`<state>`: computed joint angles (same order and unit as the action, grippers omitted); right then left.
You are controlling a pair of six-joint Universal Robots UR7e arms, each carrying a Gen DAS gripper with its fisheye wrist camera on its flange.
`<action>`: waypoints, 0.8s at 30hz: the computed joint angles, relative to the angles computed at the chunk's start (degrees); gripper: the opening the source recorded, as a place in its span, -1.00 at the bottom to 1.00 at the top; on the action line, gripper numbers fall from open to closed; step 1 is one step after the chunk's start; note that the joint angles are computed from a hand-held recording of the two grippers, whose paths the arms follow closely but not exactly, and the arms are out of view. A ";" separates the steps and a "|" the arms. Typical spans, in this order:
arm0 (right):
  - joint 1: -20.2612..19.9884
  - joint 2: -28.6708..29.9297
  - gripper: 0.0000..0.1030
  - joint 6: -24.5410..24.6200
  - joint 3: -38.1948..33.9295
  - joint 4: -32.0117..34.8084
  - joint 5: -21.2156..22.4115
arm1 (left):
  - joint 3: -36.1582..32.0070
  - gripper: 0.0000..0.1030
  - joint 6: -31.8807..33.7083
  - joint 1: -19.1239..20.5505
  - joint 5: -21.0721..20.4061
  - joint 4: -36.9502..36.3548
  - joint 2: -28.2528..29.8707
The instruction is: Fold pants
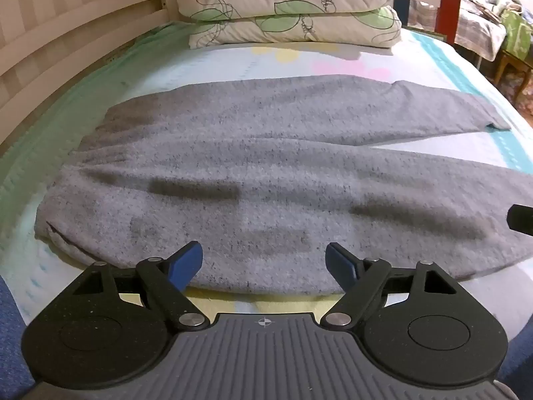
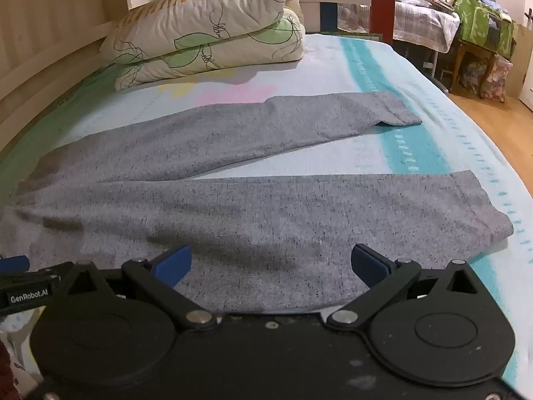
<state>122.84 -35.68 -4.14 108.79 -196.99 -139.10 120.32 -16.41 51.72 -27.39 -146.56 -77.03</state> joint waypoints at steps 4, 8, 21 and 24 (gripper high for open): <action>0.03 0.01 1.00 -0.09 -0.14 0.17 -0.19 | 0.03 0.56 -0.74 0.11 -0.26 0.15 0.28; 0.05 -0.02 1.00 -0.04 -0.25 0.41 -0.27 | -0.03 0.56 -1.71 0.04 -0.51 0.65 0.60; 0.66 1.68 1.00 -1.72 -1.37 0.07 -2.60 | 0.09 0.56 -1.80 0.42 -0.95 0.81 0.29; 0.80 1.87 1.00 -2.67 -1.80 0.54 -2.84 | 0.02 0.56 -2.04 0.45 -0.97 1.03 0.31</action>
